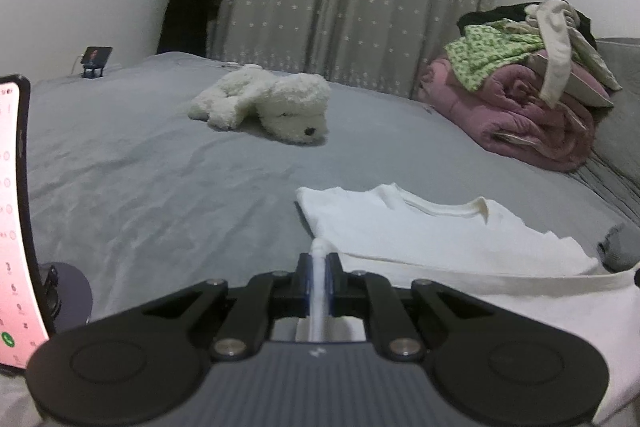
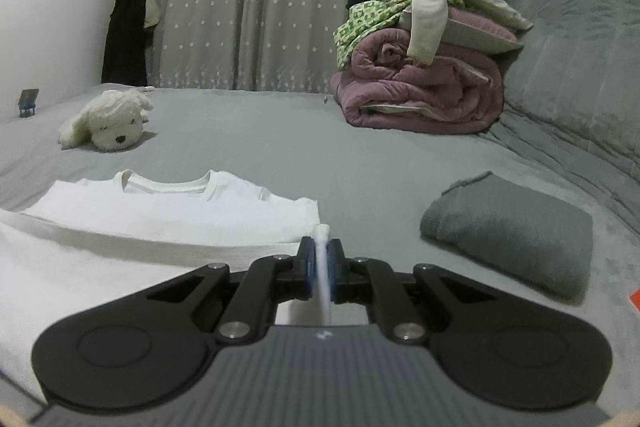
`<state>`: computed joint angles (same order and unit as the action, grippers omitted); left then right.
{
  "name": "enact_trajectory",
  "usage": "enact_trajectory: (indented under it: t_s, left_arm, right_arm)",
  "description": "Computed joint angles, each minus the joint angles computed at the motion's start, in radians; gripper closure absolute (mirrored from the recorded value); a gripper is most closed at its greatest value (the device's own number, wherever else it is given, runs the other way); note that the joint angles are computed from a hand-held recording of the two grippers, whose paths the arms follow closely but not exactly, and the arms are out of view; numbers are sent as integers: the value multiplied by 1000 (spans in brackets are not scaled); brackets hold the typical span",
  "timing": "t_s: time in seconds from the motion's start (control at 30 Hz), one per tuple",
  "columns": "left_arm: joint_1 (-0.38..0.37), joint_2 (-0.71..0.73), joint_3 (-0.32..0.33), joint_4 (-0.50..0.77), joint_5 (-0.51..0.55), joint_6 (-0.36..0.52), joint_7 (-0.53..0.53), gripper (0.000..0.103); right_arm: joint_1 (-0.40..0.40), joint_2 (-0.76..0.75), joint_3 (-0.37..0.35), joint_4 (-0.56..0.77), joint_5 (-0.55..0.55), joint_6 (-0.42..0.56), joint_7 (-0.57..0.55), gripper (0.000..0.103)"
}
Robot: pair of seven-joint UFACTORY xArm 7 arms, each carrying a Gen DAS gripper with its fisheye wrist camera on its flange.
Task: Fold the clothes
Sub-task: 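Grasp the folded edge with both grippers and straighten the stack, then open both grippers and release the folded sweatshirt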
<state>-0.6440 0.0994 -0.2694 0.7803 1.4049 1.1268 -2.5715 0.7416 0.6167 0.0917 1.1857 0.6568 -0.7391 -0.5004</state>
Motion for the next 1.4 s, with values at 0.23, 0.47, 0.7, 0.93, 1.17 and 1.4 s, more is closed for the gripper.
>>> enact_trajectory:
  t_s: [0.23, 0.47, 0.7, 0.93, 1.17, 1.4]
  left_arm:
    - [19, 46, 25, 37, -28, -26, 8, 96]
    - [18, 92, 49, 65, -49, -48, 42, 96]
    - [24, 94, 62, 73, -82, -81, 86, 91]
    - [-12, 51, 36, 67, -91, 2, 80, 61]
    - [4, 47, 23, 66, 57, -190, 153, 48]
    - [2, 107, 31, 112, 147, -361, 286, 48]
  right_arm:
    - [47, 74, -35, 110, 75, 23, -105, 96]
    - [67, 125, -68, 187, 151, 119, -173, 96]
    - [102, 116, -122, 191, 195, 213, -168, 91]
    - [105, 56, -101, 116, 189, 155, -150, 66]
    - [-7, -26, 22, 6, -61, 204, 36, 52]
    - [-222, -76, 236, -83, -438, 331, 270, 50]
